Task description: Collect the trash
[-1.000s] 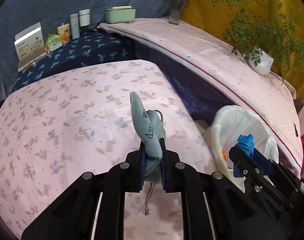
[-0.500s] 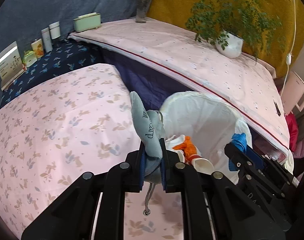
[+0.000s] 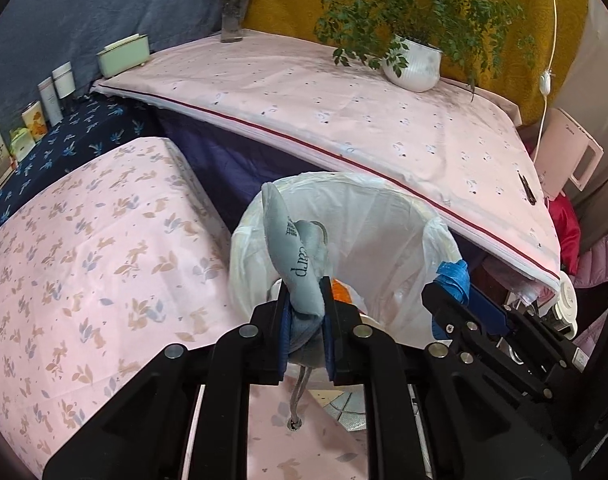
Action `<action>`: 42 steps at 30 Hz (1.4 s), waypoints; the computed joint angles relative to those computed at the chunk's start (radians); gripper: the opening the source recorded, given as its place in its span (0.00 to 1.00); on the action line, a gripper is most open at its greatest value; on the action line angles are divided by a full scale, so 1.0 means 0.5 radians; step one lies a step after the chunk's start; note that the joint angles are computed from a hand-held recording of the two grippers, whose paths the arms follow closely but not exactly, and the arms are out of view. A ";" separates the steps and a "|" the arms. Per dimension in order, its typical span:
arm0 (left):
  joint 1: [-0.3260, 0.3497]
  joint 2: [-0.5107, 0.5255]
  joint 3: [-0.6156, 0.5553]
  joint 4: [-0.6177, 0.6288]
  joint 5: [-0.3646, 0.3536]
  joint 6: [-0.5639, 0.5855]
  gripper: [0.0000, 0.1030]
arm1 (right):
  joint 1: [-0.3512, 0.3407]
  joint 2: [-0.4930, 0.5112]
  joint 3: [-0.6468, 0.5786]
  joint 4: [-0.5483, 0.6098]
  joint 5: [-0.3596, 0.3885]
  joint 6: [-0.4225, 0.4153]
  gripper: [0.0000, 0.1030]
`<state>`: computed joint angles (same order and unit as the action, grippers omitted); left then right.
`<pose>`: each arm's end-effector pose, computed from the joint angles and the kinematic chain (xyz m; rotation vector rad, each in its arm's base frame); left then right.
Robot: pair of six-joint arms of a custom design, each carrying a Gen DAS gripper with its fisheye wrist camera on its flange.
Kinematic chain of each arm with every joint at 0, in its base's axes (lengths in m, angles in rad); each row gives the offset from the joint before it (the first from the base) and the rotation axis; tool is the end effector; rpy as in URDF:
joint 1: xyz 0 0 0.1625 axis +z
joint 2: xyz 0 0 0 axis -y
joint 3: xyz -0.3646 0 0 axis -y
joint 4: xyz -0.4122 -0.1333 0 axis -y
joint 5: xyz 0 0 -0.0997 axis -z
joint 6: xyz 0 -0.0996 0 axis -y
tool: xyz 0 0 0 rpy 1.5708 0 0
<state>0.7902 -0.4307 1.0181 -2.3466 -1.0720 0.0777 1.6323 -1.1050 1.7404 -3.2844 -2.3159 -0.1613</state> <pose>-0.4265 -0.6877 0.0190 1.0635 2.4802 -0.4759 0.1030 -0.6020 0.2968 -0.2526 -2.1259 1.2049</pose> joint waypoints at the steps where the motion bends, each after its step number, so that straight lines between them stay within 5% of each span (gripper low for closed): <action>1: -0.002 0.010 -0.012 -0.003 -0.002 0.009 0.14 | -0.003 -0.005 0.004 -0.002 0.001 0.003 0.24; 11: -0.006 0.040 -0.046 -0.069 0.001 0.027 0.52 | -0.019 -0.009 -0.011 0.003 0.013 -0.009 0.24; 30: 0.012 -0.004 0.029 -0.186 0.171 0.026 0.60 | 0.019 0.092 -0.149 0.027 -0.001 -0.093 0.27; 42: 0.023 -0.060 0.112 -0.277 0.259 0.030 0.65 | 0.065 0.142 -0.190 -0.025 -0.064 -0.183 0.40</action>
<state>0.8017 -0.4609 1.0739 -2.4851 -0.9427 0.0925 1.6647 -1.0341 1.6456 -3.2971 -2.3479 -0.2526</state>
